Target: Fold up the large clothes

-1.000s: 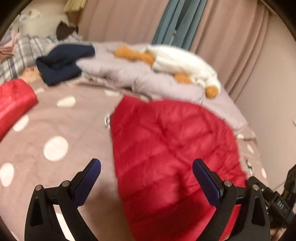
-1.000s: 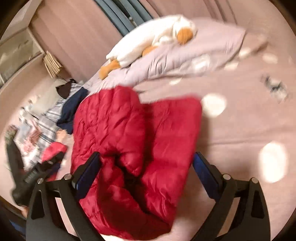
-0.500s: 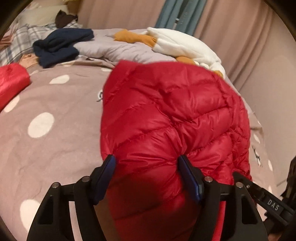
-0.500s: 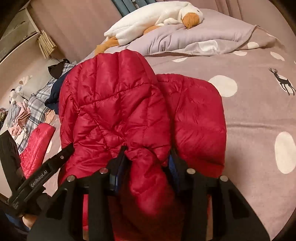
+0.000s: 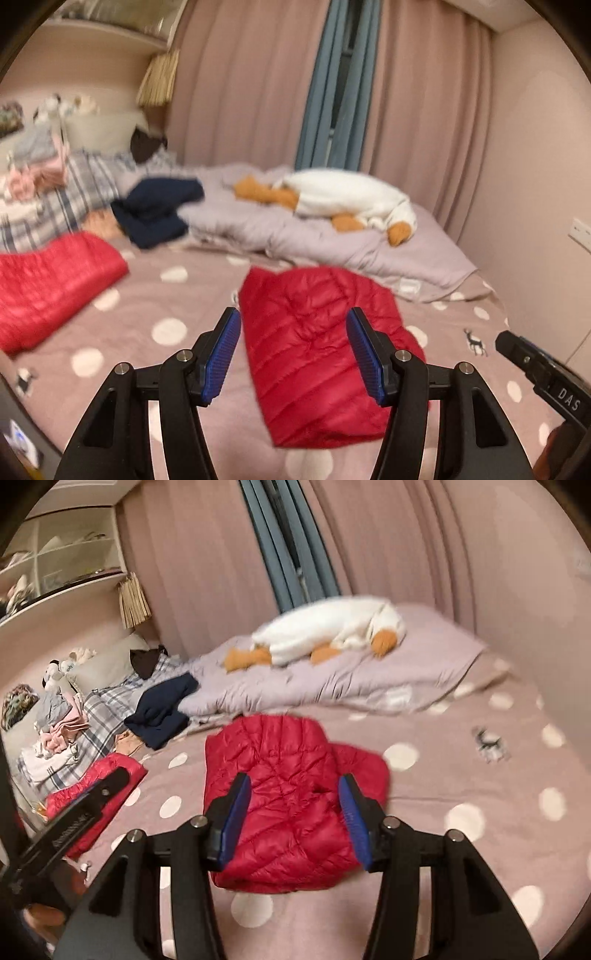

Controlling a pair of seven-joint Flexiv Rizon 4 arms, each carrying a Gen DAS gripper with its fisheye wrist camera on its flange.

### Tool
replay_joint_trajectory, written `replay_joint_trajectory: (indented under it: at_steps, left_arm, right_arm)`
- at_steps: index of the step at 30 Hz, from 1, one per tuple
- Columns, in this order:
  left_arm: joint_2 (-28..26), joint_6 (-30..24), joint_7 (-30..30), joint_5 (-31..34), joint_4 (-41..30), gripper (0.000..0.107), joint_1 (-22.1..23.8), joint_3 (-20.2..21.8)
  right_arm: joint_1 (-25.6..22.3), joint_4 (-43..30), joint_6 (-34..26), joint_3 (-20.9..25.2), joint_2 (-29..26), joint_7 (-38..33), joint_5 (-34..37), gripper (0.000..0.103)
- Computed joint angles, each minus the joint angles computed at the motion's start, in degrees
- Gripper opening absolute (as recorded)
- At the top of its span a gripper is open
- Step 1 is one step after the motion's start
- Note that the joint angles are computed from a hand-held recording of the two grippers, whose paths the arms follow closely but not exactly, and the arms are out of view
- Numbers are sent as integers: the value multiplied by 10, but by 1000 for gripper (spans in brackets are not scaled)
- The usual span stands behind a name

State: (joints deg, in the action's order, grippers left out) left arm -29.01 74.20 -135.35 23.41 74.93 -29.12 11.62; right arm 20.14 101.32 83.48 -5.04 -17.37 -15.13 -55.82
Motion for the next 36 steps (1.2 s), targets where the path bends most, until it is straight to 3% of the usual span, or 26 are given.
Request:
replay_joint_trajectory:
  at_steps: [4,9,12,15,17,20,22,27,31,36]
  left_arm:
    - [23,36,-60,45,20,60,-27,37]
    - [42,57,-95,67,42,62,-34,48]
    - [42,60,-111,76,42,74,-33,48]
    - [42,83,-92,60,53,85,-10,23]
    - [41,111,-85,44,63,100,-2,17]
    - [32,133,-104,42,60,101,-34,63]
    - [30,131,-90,33,61,102,-40,69]
    - [29,143,-16,-14,74,102,-11,26]
    - [23,138,-8,-31,73,102,-38,59]
    - [26,146,25,-64,87,102,-26,37]
  right_arm:
    - [6,34,35,-40,46,115,-159,62]
    - [-33,37,56,-38,80,292,-361,70]
    - [-60,31,59,-20,85,341,-412,85]
    - [-74,42,32,3,91,329,-397,88]
    - [-85,45,20,17,91,327,-387,92]
    - [-105,46,16,38,90,339,-384,101]
    - [-118,45,13,52,87,344,-381,103]
    - [-128,50,-1,74,83,315,-340,103]
    - [-126,53,-7,76,85,305,-326,103]
    - [-117,61,-26,78,87,273,-288,103]
